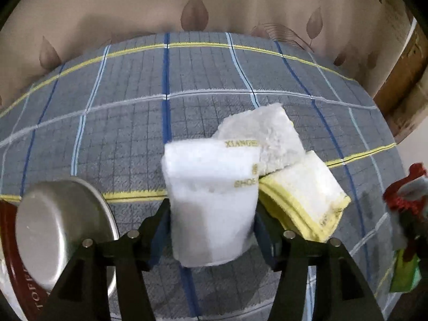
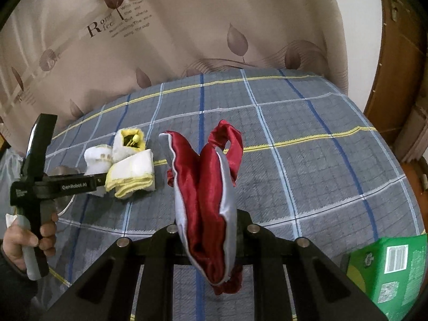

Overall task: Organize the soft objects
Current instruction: 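Lift the white towel with the left gripper while the right gripper holds the red-and-white cloth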

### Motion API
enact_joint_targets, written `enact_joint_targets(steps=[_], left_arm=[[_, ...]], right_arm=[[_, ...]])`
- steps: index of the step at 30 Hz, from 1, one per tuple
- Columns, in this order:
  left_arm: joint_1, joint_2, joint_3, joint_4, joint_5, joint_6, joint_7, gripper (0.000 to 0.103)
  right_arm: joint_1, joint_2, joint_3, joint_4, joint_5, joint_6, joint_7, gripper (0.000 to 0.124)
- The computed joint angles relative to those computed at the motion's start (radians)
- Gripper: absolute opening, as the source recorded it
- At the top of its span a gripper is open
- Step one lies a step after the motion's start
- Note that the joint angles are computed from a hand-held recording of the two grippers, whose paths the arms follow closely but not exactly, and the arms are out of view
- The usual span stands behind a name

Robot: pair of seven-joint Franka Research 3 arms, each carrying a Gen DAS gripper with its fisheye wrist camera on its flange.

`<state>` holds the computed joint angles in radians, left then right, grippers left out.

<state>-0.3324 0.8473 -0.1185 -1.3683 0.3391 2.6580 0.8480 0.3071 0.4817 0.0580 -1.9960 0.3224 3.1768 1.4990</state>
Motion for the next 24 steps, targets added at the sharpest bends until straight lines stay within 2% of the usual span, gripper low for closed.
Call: enact_joint_targets(steps=[1,3,4,9,14,18,20,24], left_arm=[[0.001,-0.006,0.0,-0.005,-0.002,-0.008,-0.001,0.028],[0.011,-0.019,-0.014,-0.017,-0.013,-0.029,0.013,0.027],[0.021,-0.034,-0.025,-0.042,-0.021,-0.01,0.019,0.027],[-0.014,-0.122,0.01,-0.156,0.03,0.051,-0.022,0.027],[-0.044,-0.239,0.039,-0.298,0.096,0.099,-0.097,0.027],[-0.059,-0.347,0.056,-0.43,0.167,0.132,-0.175,0.027],[-0.048,-0.395,0.046,-0.491,0.188,0.147,-0.199,0.027],[-0.039,-0.501,0.045,-0.618,0.248,0.156,-0.28,0.027]], right_arm=[[-0.008,-0.005,0.007,-0.009,0.002,0.002,-0.004,0.015],[-0.003,-0.005,0.005,-0.01,0.002,-0.001,-0.004,0.015],[0.011,-0.009,-0.008,-0.015,-0.001,0.001,0.0,0.015],[0.07,-0.03,-0.064,-0.046,-0.015,0.016,0.021,0.015],[0.18,-0.048,-0.17,-0.079,-0.045,0.028,0.059,0.015],[0.198,-0.071,-0.177,-0.118,-0.05,0.048,0.064,0.015],[0.201,-0.08,-0.174,-0.132,-0.05,0.052,0.062,0.015],[0.248,-0.1,-0.205,-0.167,-0.046,0.072,0.064,0.015]])
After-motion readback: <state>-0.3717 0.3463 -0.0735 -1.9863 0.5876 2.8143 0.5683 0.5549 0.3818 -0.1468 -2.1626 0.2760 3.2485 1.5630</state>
